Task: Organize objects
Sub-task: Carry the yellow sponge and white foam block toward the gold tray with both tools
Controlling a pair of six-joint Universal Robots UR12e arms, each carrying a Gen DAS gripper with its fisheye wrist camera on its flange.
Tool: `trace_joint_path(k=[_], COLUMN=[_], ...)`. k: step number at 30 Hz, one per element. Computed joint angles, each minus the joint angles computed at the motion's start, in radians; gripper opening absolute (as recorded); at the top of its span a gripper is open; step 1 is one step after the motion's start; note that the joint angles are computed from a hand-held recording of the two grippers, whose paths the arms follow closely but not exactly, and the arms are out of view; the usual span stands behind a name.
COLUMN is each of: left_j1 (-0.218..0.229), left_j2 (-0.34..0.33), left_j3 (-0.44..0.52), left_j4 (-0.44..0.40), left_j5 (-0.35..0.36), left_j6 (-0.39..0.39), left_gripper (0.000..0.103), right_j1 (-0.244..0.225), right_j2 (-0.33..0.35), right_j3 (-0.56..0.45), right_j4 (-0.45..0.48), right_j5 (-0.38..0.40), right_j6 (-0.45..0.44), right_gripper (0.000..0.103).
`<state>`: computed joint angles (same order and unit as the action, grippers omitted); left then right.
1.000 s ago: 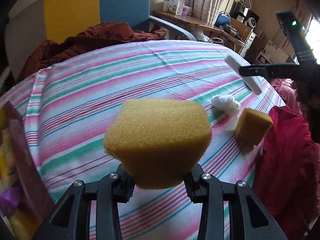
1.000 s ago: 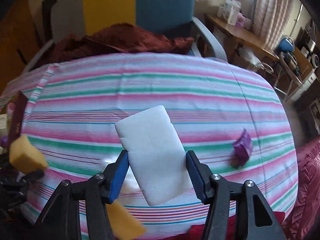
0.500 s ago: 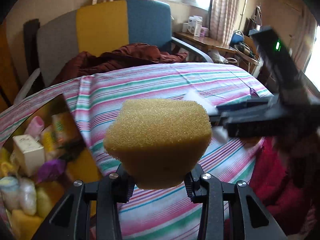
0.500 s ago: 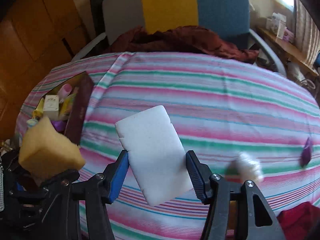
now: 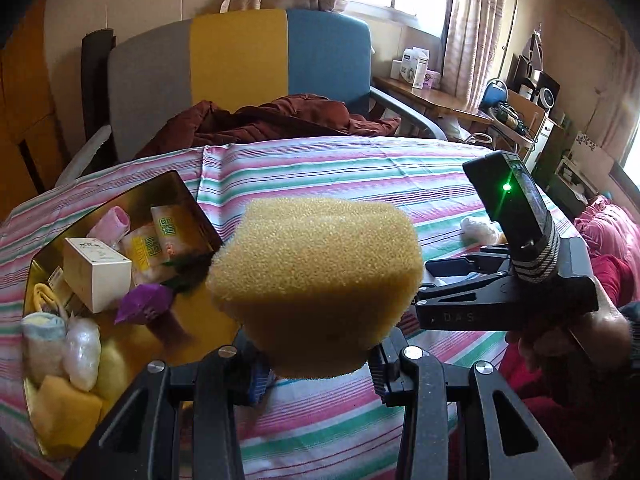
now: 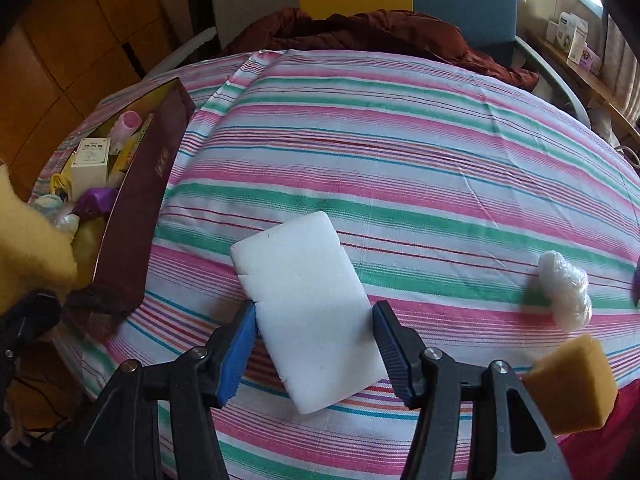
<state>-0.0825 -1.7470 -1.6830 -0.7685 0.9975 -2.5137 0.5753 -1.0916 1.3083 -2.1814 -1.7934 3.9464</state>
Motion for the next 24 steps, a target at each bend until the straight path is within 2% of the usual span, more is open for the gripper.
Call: trace_joint_path(k=[9, 11, 13, 16, 19, 24], left_j1=[-0.008, -0.015, -0.025, -0.047, -0.065, -0.096], left_j2=[0.005, 0.004, 0.007, 0.003, -0.002, -0.04], left_j3=[-0.006, -0.001, -0.001, 0.01, 0.014, 0.046], left_j4=[-0.012, -0.047, -0.082, -0.173, -0.22, -0.243], left_j5=[0.009, 0.011, 0.014, 0.045, 0.065, 0.11], left_j6=[0.028, 0.065, 0.121, 0.204, 0.257, 0.237], left_gripper=[0.041, 0.041, 0.041, 0.041, 0.042, 0.045], right_j1=[0.005, 0.006, 0.001, -0.007, -0.008, -0.018], right_j2=[0.006, 0.005, 0.004, -0.002, -0.011, -0.026], right_j3=[-0.015, -0.022, -0.023, -0.015, -0.01, 0.011], right_j4=[0.033, 0.075, 0.111, 0.12, 0.144, 0.137], right_j5=[-0.041, -0.078, -0.08, -0.075, -0.097, -0.092], right_j6=[0.011, 0.041, 0.078, 0.114, 0.16, 0.214], right_gripper=[0.059, 0.059, 0.06, 0.06, 0.06, 0.061])
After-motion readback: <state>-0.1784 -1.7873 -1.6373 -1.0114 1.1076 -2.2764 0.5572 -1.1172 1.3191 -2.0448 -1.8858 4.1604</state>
